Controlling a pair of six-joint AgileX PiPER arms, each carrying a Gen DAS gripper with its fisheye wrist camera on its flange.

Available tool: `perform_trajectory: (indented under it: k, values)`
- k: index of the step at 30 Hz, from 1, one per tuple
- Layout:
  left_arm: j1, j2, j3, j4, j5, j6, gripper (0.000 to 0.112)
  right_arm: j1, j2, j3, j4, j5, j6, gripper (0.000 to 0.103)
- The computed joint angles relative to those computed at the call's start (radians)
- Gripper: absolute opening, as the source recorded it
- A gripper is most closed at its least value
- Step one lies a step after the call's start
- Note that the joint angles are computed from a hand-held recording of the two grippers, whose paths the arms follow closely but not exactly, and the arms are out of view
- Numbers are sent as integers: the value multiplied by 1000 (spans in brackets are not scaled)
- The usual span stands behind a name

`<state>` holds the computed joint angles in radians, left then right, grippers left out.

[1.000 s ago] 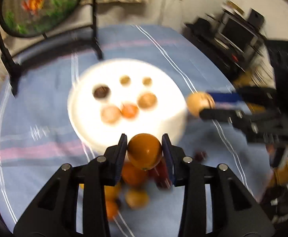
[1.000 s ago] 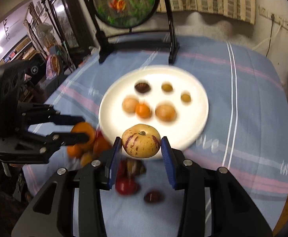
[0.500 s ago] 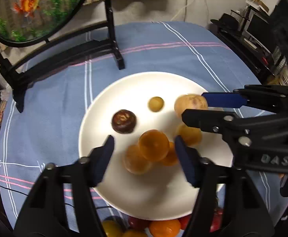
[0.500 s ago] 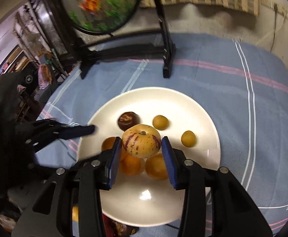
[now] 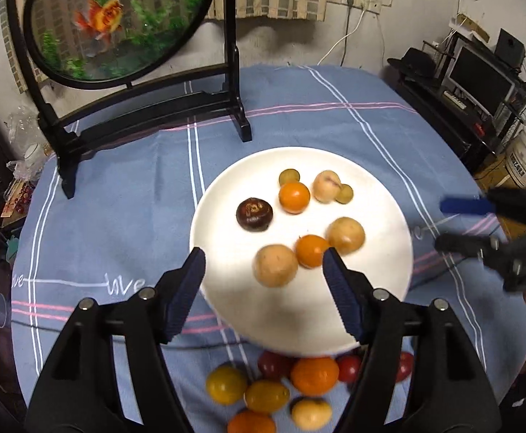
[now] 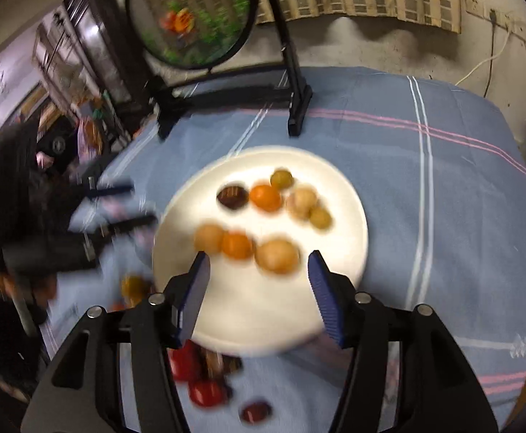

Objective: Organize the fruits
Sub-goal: 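Grasp a dark red plum with the right gripper while the left gripper grasps a red tomato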

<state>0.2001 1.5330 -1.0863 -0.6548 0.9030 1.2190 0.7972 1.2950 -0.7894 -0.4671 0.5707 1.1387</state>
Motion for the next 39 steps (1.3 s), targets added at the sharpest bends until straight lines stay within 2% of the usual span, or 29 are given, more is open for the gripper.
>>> perform_trajectory:
  k: [4, 8, 11, 15, 17, 19, 20, 24, 27, 30, 31, 33, 36, 38, 39]
  values:
    - [105, -73, 64, -25, 76, 84, 73, 283, -42, 79, -109, 160, 240, 57]
    - [223, -139, 147, -19, 155, 179, 74, 433, 14, 111, -106, 186, 341, 57]
    - [301, -176, 204, 3, 202, 239, 74, 468, 85, 106, -108, 199, 351, 57]
    - [408, -238, 314, 55, 260, 360, 74, 436, 163, 92, -115, 161, 317, 57]
    - [434, -268, 375, 84, 261, 413, 74, 408, 193, 90, -108, 125, 290, 51]
    - [428, -294, 432, 108, 247, 425, 74, 390, 210, 91, -98, 97, 265, 43]
    - [413, -305, 460, 118, 236, 421, 74, 382, 221, 86, -87, 86, 245, 29]
    - [309, -356, 564, 100, 144, 398, 74, 388, 200, 89, -68, 84, 242, 29]
    - [192, -360, 613, 62, 27, 360, 73, 399, 140, 122, -73, 92, 293, 29]
    - [97, -312, 625, 47, -90, 317, 63, 416, 94, 145, -82, 112, 341, 29]
    - [81, -289, 622, 36, -110, 319, 55, 424, 80, 154, -86, 119, 361, 29]
    - [52, -262, 611, 33, -132, 301, 48, 432, 62, 168, -90, 121, 390, 29]
    - [3, -243, 613, 11, -188, 315, 47, 445, 56, 185, -98, 112, 437, 29]
    - [-8, -236, 607, 18, -183, 319, 34, 457, 56, 192, -107, 108, 465, 29]
    - [0, -224, 593, 26, -156, 314, 30, 462, 55, 194, -109, 106, 477, 29]
